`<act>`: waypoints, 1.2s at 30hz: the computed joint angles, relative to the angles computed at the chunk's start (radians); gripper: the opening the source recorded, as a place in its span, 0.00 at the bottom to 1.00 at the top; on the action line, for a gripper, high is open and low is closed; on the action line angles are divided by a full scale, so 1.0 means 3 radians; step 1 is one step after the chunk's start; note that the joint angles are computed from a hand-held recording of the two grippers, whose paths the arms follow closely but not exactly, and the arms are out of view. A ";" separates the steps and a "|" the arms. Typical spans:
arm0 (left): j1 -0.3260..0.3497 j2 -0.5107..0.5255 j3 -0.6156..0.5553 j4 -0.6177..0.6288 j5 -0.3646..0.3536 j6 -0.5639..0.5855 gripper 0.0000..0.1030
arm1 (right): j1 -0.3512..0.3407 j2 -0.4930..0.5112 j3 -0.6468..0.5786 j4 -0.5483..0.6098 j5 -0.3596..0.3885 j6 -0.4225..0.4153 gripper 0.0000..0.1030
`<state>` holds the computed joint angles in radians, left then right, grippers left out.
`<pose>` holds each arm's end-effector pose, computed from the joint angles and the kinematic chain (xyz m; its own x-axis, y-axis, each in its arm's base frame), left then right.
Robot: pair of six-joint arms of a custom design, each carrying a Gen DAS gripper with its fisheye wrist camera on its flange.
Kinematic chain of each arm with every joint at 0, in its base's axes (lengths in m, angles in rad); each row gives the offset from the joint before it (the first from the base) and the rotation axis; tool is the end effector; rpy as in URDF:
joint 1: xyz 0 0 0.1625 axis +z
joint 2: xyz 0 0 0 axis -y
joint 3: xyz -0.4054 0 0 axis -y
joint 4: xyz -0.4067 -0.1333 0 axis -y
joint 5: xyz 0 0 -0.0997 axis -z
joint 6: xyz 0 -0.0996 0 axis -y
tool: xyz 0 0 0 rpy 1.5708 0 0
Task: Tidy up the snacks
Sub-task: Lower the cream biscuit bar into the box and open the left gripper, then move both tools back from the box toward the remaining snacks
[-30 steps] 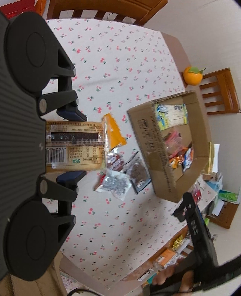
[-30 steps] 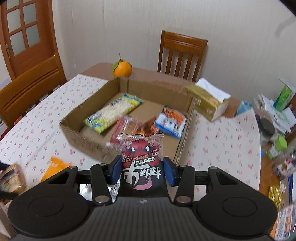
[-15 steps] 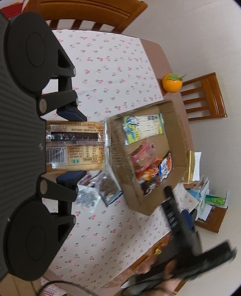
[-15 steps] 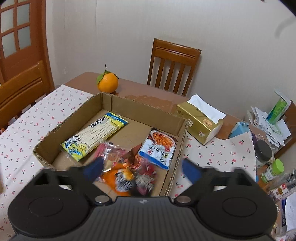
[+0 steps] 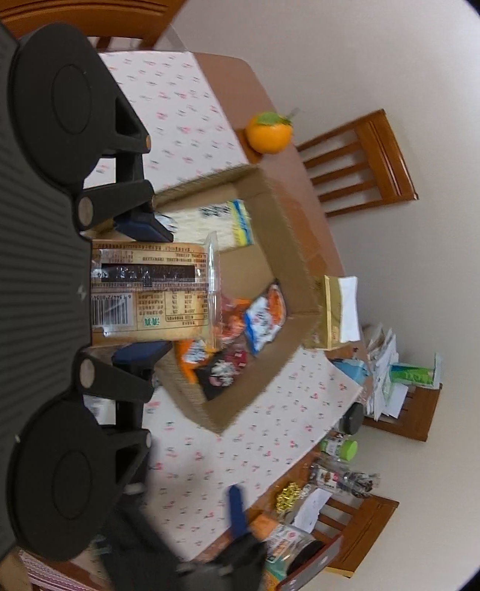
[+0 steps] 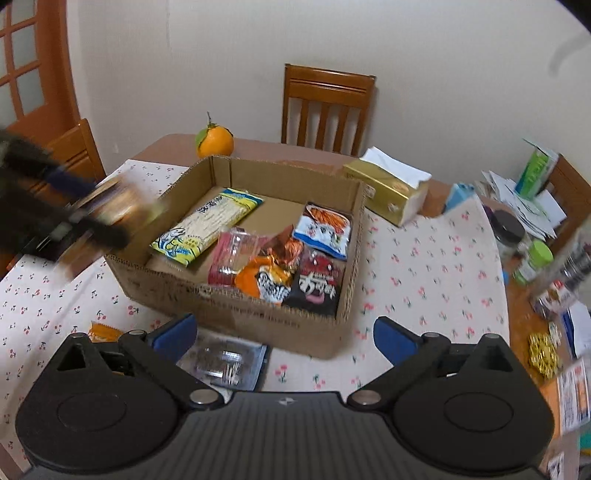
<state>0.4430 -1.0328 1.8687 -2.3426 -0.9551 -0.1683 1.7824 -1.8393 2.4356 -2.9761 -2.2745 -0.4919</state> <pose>-0.4374 -0.4188 0.1214 -0.4631 0.6711 -0.5789 0.8359 0.5479 -0.0334 0.1414 -0.3304 0.3447 -0.6753 -0.0564 0.7354 -0.5263 0.7354 -0.4269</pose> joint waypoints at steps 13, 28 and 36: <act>0.0283 0.0740 -0.0804 -0.0154 0.0008 0.0257 0.52 | 0.0069 -0.0235 0.0148 0.0072 -0.0176 0.0140 1.00; 0.0415 0.1178 -0.1210 -0.0383 0.0217 0.0343 0.76 | 0.0041 -0.0302 0.0154 0.0138 -0.0302 0.0284 1.00; 0.0285 0.0850 -0.0842 -0.0469 0.0274 0.0277 0.81 | 0.0082 -0.0282 0.0151 0.0154 -0.0288 0.0258 1.00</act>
